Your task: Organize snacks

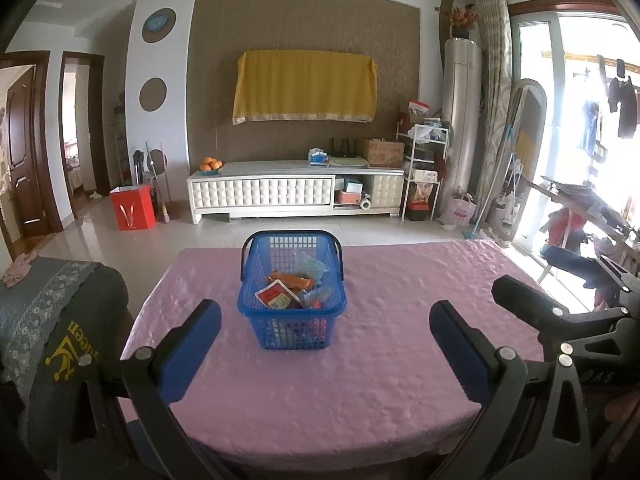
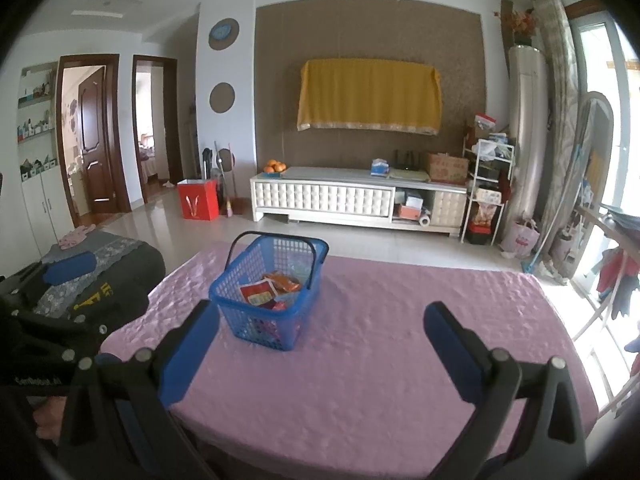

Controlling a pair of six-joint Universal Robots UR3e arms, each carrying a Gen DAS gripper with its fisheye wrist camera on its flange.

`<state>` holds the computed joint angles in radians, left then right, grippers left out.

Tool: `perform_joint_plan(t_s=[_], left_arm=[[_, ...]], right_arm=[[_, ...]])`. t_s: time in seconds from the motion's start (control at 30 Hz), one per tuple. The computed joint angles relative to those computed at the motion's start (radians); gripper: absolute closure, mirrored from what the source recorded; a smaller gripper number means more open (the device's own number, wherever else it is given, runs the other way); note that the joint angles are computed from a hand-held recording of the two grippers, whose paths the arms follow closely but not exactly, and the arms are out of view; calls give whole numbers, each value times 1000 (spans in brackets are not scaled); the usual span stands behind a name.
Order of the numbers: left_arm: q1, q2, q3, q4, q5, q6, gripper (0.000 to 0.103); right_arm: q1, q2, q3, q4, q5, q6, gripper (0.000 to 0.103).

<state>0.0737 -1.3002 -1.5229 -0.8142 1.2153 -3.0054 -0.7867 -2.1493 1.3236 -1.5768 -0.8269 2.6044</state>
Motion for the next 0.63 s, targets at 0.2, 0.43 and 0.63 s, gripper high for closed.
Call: perform_joint_plan(t_s=[0.2,0.43,0.63], left_arm=[[-5,-3,1,1,10,1,0],[-4,3,-3,-5,9,5,0],[16,16,-14,-15,-17,14,0]], right_arm=[[-20,-12,7,18,9,-19,0],[-30,-18,6,38,12,-37,0],[-38,-17,-4,56,17,-53,0]])
